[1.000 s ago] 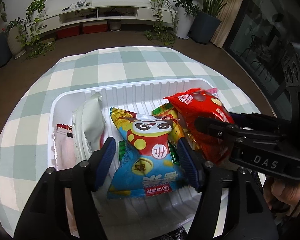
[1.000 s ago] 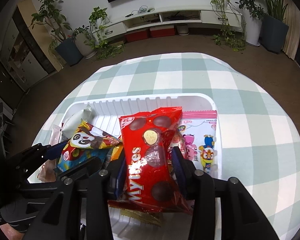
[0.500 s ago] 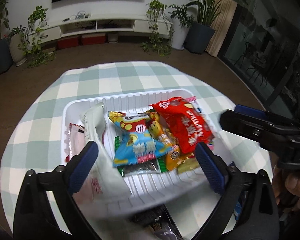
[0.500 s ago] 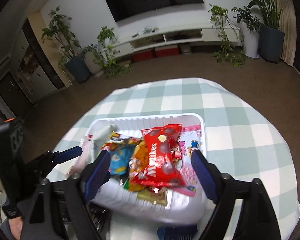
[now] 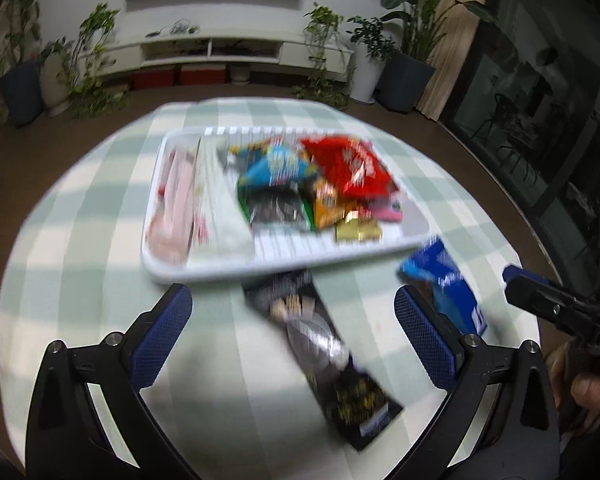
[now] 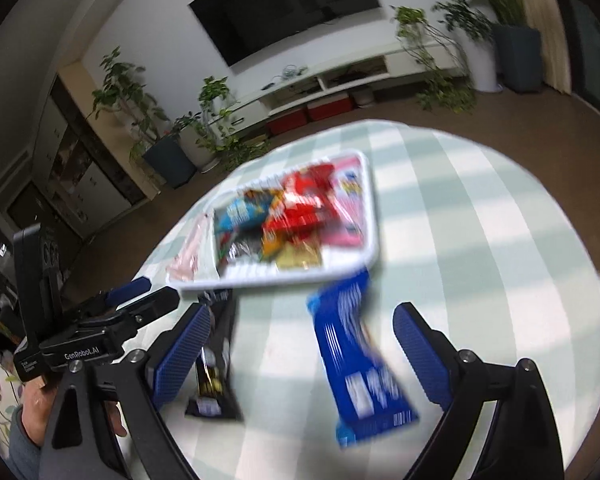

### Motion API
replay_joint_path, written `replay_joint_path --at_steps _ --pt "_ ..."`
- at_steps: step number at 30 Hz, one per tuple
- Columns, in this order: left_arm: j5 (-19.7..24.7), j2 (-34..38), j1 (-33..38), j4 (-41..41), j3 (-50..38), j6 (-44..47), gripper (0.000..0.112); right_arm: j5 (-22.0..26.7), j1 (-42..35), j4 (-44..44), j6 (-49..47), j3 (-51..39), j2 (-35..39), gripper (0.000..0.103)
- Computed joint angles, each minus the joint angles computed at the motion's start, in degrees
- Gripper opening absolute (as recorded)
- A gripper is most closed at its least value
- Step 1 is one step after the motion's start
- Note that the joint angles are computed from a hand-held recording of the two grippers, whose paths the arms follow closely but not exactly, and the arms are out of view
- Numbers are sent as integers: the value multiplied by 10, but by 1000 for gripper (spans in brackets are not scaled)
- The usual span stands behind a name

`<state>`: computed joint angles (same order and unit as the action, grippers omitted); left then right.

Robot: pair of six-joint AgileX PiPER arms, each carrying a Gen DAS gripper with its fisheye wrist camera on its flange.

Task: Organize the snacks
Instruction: 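Open both grippers in the tray and withdraw them toward the remaining snacks, then grasp the black nut bag with the left gripper while the right gripper grasps the blue Roll Cake packet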

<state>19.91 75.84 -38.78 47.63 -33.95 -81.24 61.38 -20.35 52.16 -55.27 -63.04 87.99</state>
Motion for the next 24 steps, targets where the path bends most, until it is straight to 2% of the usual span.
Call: replay_joint_path --at_steps 5,6,8,10,15,22,24 --pt "16 9 -56 80 36 -145 103 -2 -32 15 -54 84 -58 95" --pt "20 16 -61 76 33 -146 103 -8 -36 17 -64 100 -67 95" --pt "46 43 -64 3 10 -98 103 -21 -32 10 -67 114 -73 95" --pt "49 62 -51 -37 -4 -66 102 -35 -27 6 -71 124 -78 95" --pt "67 94 -61 -15 -19 -97 102 -59 -31 11 -83 137 -82 95" --pt "70 141 -54 -30 -53 -59 101 -68 -32 8 -83 140 -75 95" --pt "56 153 -45 -41 -57 -42 95 -72 -29 6 -85 143 -76 95"
